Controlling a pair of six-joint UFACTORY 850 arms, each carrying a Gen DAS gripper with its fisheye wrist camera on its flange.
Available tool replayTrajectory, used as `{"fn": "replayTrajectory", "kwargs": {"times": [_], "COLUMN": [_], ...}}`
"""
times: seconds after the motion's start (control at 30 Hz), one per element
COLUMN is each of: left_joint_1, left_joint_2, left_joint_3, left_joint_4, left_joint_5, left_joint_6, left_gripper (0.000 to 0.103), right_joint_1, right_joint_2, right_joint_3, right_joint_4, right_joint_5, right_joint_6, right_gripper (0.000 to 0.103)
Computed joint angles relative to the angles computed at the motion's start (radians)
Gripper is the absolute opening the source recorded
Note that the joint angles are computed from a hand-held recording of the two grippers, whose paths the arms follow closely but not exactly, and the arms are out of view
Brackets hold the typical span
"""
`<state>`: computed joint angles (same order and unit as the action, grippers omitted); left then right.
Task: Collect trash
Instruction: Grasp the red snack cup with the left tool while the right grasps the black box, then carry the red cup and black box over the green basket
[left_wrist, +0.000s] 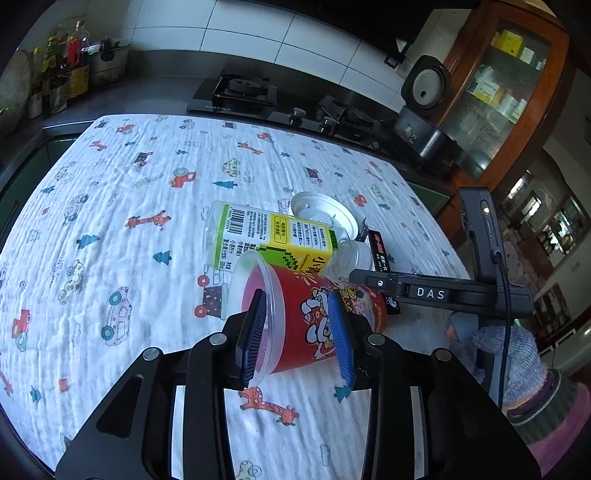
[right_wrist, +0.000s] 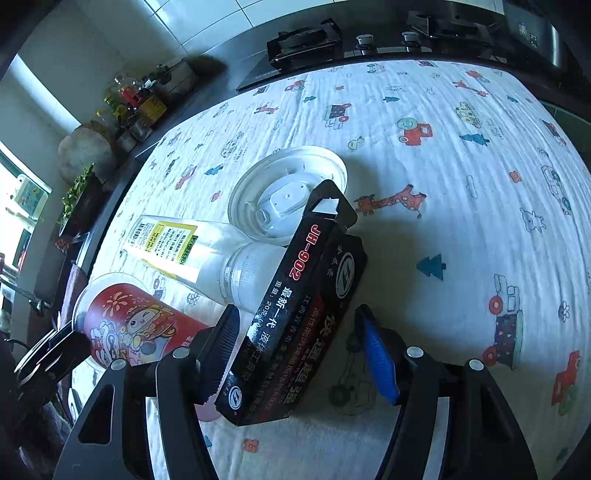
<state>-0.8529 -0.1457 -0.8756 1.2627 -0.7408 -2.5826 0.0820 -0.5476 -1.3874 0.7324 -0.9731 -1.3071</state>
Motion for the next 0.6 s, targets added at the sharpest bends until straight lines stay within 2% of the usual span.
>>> {"fn": "replayTrajectory", "kwargs": {"times": [0.13,0.23,0.3,0.33,0.43,0.6], "left_joint_1": [0.008,0.015,0.017,0.017,0.024,0.024], "left_joint_2": [-0.010,-0.016,-0.016,-0.012,-0.009,-0.018], "left_joint_3": [-0.005,-0.004,0.004,0.010,0.020,0.016], "left_joint_4": [0.002,0.014,0.043,0.054,0.102,0.143], "left_joint_5": [0.025,0.046,0.053,0.056,0.082,0.113], "left_joint_6": [0.016,0.000,-0.031,-0.045,-0.087,-0.113], "left_gripper": [0.035,0.035,0.036,0.035,0.035,0.035], "right_joint_1": [0.003,-0.004,-0.007,-0.011,-0.027,-0.055], "right_joint_2": [0.007,-0.009,-0.012,-0.014,-0.024,0.013], "right_joint_3": [0.010,-0.012,-0.017,-0.020,-0.033,0.001], "right_joint_4": [-0.001,-0.009,-0.020,-0.024,-0.018,0.000], "right_joint_5": [0.023,-0.008,-0.003,-0.002,-0.030,-0.027], "right_joint_6": [-0.013,0.008,0.014,0.013,0.016,-0.059], "right_gripper": [0.056,0.044,0.030,0.027,0.024,0.019]}}
